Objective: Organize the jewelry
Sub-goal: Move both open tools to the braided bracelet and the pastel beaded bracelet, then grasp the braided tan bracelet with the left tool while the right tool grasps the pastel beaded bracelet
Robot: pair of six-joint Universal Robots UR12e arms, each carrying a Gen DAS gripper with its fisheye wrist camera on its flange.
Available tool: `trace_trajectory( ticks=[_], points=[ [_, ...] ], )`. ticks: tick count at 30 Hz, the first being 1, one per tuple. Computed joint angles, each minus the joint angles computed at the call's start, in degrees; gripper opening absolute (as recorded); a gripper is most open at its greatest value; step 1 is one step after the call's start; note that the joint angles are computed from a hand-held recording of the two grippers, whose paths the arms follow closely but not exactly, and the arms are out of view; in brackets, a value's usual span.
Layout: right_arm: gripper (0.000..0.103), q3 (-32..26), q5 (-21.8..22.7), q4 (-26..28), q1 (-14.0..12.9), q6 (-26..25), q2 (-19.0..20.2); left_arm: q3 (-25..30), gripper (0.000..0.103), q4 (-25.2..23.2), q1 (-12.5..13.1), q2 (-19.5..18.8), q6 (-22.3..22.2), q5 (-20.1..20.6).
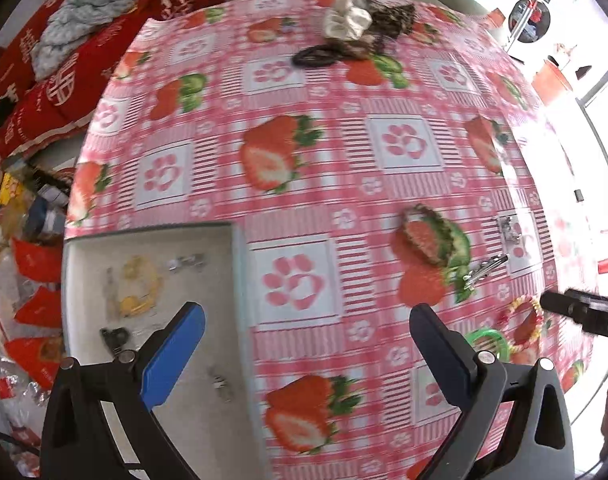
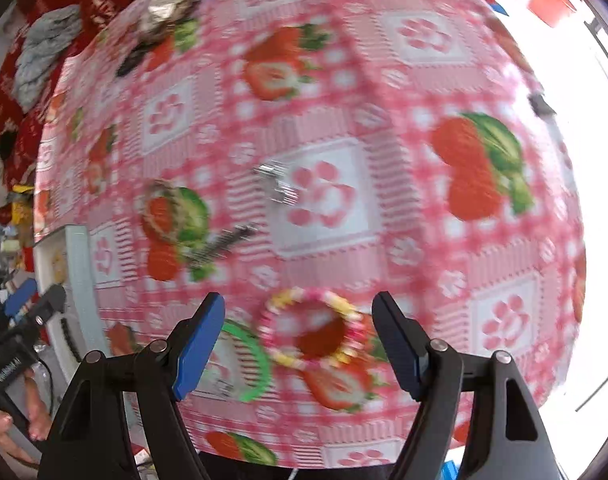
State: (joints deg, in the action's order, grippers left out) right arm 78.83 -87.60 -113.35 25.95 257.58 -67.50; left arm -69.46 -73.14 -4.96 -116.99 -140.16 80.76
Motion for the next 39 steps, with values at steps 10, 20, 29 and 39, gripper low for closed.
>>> trace_trajectory(
  ticks=[10, 20, 29, 39],
  points=[
    [0.079, 3.7, 0.8, 2.2, 0.4, 2.0, -2.3, 1.9, 0.103, -2.3, -2.8, -2.7, -4.3, 3.1],
    [0.079, 1.9, -2.0, 6.4, 1.3, -4.1, -1.4, 3.6, 0.103, -4.1, -4.3, -4.8, -6.5, 4.6],
    [0.079, -2.8, -2.3, 10.6, 1.3, -8.2, 2.4, 3.7, 0.093, -4.6, -5.3, -5.7, -6.3, 4.9],
    [0.078, -4.3, -4.2, 12.9, 1.9, -11.4, 3.6, 3.7, 0.080, -4.2, -7.0, -6.2, -6.0, 3.6]
  ],
)
